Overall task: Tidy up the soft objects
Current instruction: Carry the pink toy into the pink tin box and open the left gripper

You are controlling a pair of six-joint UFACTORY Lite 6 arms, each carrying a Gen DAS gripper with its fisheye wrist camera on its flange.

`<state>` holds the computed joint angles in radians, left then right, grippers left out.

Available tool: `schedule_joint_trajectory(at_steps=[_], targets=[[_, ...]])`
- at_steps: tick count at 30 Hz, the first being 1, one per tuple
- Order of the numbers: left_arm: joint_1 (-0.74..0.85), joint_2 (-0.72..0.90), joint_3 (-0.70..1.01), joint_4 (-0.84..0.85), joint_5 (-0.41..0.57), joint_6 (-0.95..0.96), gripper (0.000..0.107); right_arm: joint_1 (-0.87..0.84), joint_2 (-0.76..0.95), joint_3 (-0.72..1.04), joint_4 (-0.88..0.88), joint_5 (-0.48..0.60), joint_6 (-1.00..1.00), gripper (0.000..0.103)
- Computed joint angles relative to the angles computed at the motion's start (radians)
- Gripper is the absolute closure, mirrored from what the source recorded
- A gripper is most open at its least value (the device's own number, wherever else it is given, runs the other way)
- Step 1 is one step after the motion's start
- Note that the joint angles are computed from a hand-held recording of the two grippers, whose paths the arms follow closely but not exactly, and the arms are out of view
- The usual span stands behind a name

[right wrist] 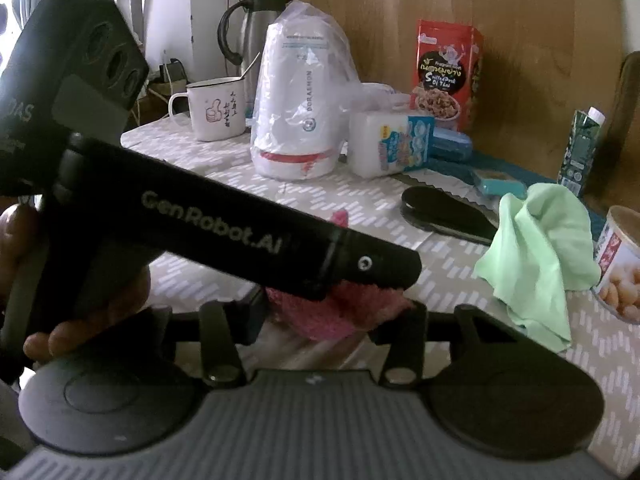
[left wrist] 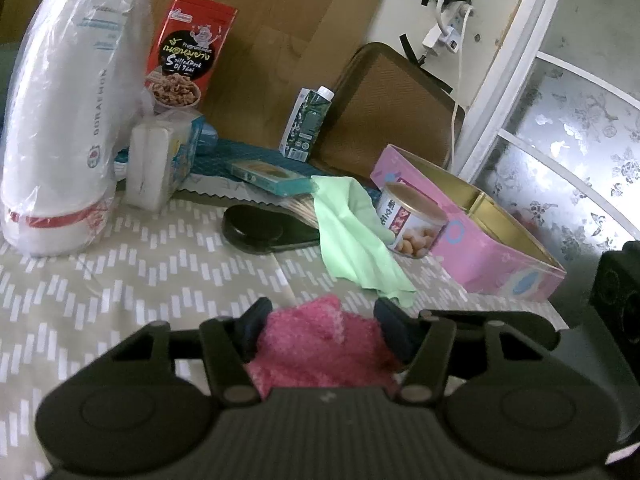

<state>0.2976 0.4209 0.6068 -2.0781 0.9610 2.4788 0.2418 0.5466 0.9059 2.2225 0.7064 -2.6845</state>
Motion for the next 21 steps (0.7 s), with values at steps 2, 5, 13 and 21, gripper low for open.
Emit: schedule_joint_trajectory(at_steps=[2,5,13,21], targets=[[0.0,0.003,0.006,0.01,-0.001,-0.005,0.05,-0.001,0.001,0.003,-0.003,-0.002,0.005,0.053],[-0.015,-0.007,0.003,0.005,-0.018,-0.002,0.05,-0.002,-0.014,-0.015,0.009,-0.004,-0.013,0.053],[-0.114,-0.069,-0.071,-0.112,-0.056,0.023,0.049,-0.051,-0.054,-0.063,-0.056,0.01,0.001,0.05],[-0.254,-0.116,-0.112,-0.242,-0.09,0.045,0.049,-0.126,-0.105,-0.151,-0.048,0.051,-0.033,0.05]])
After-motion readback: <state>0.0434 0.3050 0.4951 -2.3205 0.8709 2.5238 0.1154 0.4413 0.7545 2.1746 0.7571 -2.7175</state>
